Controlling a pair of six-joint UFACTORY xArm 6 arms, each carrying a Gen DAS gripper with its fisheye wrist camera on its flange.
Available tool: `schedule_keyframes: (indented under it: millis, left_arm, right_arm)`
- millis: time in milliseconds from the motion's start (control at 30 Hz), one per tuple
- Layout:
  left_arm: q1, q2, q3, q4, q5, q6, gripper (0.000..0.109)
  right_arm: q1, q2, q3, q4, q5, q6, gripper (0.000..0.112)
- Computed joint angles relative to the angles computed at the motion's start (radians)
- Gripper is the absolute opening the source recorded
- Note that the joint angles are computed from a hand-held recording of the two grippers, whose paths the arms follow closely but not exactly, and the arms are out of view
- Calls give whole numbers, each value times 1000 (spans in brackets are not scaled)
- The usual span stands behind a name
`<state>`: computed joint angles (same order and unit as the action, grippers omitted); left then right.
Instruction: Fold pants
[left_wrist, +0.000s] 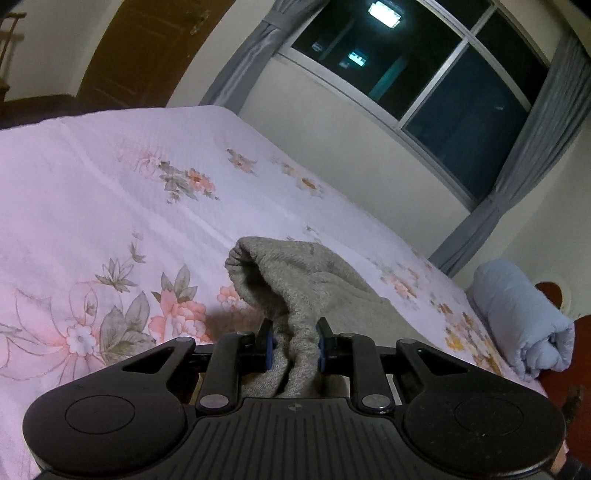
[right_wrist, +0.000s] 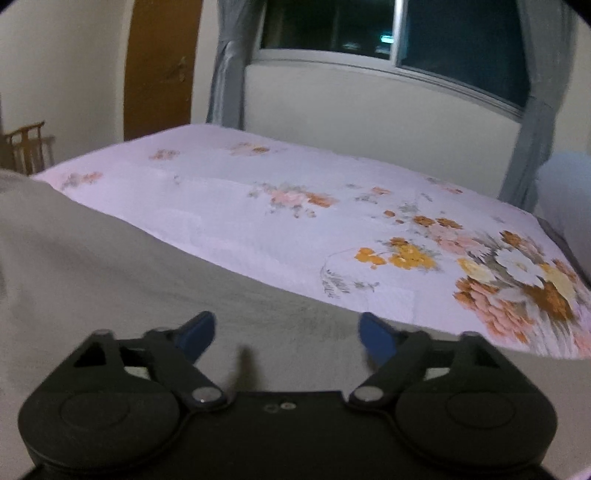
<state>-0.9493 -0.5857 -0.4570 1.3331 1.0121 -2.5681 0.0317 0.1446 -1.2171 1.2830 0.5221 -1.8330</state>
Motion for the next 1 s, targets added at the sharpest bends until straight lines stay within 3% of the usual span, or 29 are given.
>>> schedule_keyframes:
  millis: [100,200,300,433,533,600,667,833,1000]
  left_arm:
    - [4,1,3,2,-11,15,22]
    - [53,7,6,-20,-66,35,22]
    - [114,36,-5,-55,-135,65,22]
    - [157,67,-11,-60,-180,76,22]
    - [177,69,-2,-57,-210,79,22]
    - [187,63,5,-56,-224,77,22]
    - [197,60,10,-47,-239,76,22]
    - [204,14,37,-36,-261,88,22]
    - [140,-52,52,-30,-203,99,22]
  right_arm:
    - [-17,54,-68,-17,72,-53,74]
    - [-37,115,-150,-139,169,0,75]
    - [-25,180,-217,-292,174,61,72]
    - [-21,233,-286,-344,205,25,75]
    - [-29,319,-438,-522,336,202,76]
    - [-45,377,-541,-571,457,279,65]
    - [-50,345,-505,-551,454,236,0]
    - [-77,181,-301,-437,387,89,0]
    - [-110,-7,-118,-381,365,32,0]
